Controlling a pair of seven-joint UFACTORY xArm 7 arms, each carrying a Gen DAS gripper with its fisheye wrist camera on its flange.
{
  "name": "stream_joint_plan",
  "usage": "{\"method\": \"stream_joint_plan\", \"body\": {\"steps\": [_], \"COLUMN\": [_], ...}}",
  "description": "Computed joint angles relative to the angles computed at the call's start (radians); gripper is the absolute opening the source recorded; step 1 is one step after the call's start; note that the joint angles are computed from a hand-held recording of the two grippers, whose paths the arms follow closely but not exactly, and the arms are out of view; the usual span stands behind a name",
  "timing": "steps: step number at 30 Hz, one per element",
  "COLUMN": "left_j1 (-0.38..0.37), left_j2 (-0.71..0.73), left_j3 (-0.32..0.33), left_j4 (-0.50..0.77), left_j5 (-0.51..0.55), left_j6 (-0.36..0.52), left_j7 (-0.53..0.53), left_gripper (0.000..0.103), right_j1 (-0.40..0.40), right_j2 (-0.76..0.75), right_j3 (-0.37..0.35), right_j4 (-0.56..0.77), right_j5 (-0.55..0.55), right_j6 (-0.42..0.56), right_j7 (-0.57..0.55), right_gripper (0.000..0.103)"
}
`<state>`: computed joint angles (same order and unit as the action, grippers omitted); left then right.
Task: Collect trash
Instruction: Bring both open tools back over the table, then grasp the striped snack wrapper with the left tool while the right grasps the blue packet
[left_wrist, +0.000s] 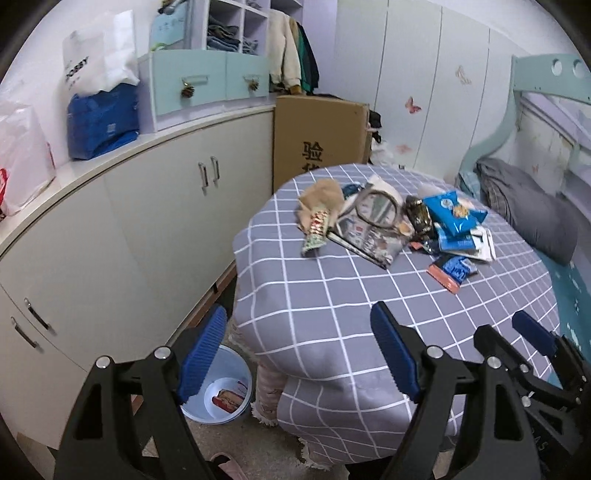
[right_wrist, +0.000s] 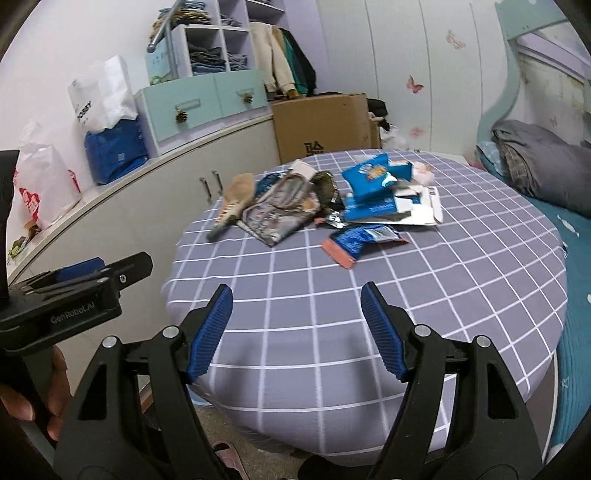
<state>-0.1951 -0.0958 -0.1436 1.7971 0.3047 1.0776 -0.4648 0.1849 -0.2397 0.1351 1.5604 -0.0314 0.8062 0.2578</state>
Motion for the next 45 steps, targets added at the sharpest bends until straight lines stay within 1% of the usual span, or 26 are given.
{"method": "stream_joint_plan", "body": {"steps": [4,8,20,29,33,35,36,38,40,42,45], "left_j1": [-0.008,-0.019,-0.041,-0.047,-0.048,-0.050,-0.050,-0.047,-0.043,-0.036,-0.026], "left_j2": [0.028,0.050,0.106,0.140,0.171,0.188,0.194,0.217,0.238,0.258,0.287], "left_j3": [0.002,0.003,0.021,0.033,0.039,0.044,0.047,0.057,0.068,0.078,0.090], "left_j4": [0.024,0.043,0.091,0.113,0.151,0.174,0.182,0.216,0.247,0.274,0.309], "left_j5": [-0.026,-0.012,-0.065,-0.092,-0.111,-0.098,-0.097,-0.096,-0.089,-0.092,-0.097], "left_j6": [0.012,0.025,0.053,0.058,0.059,0.058,0.059,0.070,0.083,0.087,0.091], "left_j7": [0.017,0.017,0.037,0.048,0.068,0.076,0.076,0.074,0.064,0.066,0.081], "left_gripper": [0.079,0.079,0.079,0.079,0.079,0.079,0.079,0.079,0.079,0.079,0.079], "right_j1": [-0.007,-0.014,-0.035,-0.054,-0.058,-0.059,-0.056,-0.055,-0.053,-0.050,-0.040], "right_j2": [-0.005,-0.007,-0.011,0.011,0.027,0.050,0.071,0.116,0.175,0.243,0.319], "right_j3": [-0.010,-0.019,-0.043,-0.050,-0.059,-0.064,-0.072,-0.074,-0.079,-0.071,-0.062], "right_j4": [-0.013,-0.020,-0.038,-0.015,0.005,0.034,0.060,0.117,0.185,0.273,0.369], "right_j5": [0.008,0.017,0.046,0.044,0.061,0.077,0.107,0.128,0.177,0.171,0.144], "right_j6": [0.005,0.007,0.023,0.056,0.068,0.078,0.088,0.116,0.140,0.189,0.222], "right_j7": [0.007,0.002,-0.009,-0.009,-0.007,-0.007,-0.013,-0.008,-0.016,0.009,0.028], "right_gripper": [0.072,0.072,0.072,0.072,0.072,0.072,0.072,0.072,0.072,0.072,0.072]}}
